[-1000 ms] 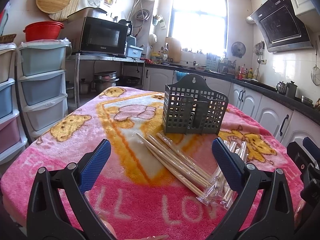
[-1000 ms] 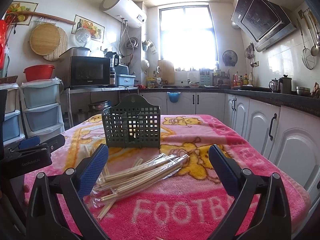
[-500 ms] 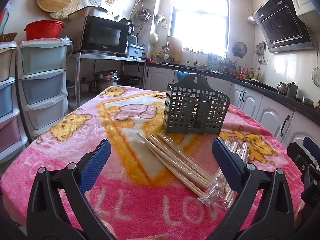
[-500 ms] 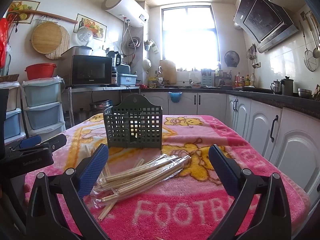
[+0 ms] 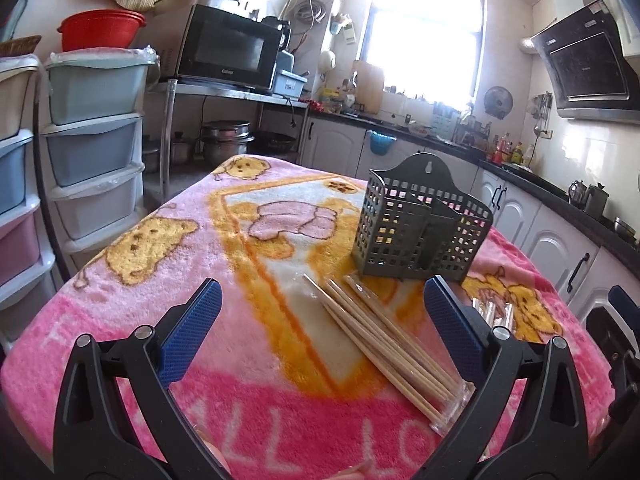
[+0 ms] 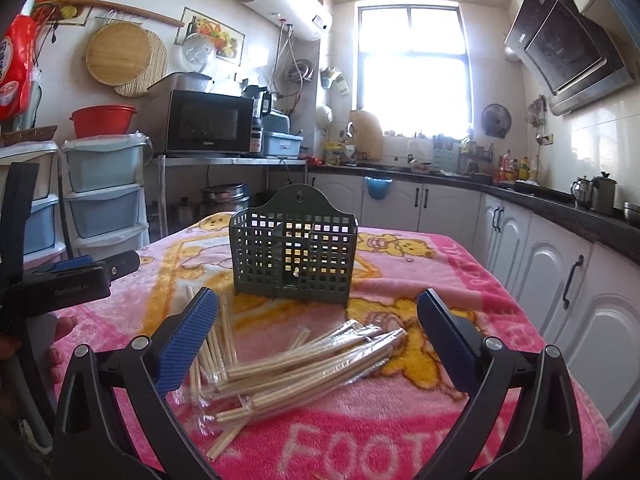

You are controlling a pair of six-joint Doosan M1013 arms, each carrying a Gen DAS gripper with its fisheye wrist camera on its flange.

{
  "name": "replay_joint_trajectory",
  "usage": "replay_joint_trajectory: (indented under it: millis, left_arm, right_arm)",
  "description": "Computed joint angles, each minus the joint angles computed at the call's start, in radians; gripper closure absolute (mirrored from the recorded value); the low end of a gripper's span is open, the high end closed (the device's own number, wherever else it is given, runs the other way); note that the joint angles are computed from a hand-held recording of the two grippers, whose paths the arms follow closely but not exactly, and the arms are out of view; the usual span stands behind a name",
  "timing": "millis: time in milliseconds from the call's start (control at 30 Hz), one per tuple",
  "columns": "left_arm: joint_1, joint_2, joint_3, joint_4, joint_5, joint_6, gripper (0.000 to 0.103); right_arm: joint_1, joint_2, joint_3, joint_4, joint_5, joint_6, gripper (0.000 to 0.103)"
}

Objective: Organize utensils
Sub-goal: 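Move both tools down toward the pile of wooden chopsticks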

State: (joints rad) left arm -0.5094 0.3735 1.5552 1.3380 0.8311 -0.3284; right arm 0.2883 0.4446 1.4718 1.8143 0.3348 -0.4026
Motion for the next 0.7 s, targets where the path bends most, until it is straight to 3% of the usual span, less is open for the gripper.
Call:
replay_joint_trajectory:
  millis: [233, 533, 700]
  left_arm:
    - [0.026, 0.006, -0.042, -0.032, -0.034, 0.067, 0.01]
    - [0.075, 0.04, -0.129, -0.214, -0.104, 0.265, 0.01]
    - [0.108, 0.065, -0.179, -0.348, -0.103, 0.381, 0.01]
  right_arm:
    - [-0.005, 0.03, -0.078, -0.286, -0.006, 0.304, 0.006]
    - [-0.01, 0.075, -0.173, -0.717, -0.045, 0.72, 0.006]
    - [-0.019, 0.111, -0.238, -1.019, -0.019, 1.042, 0.006]
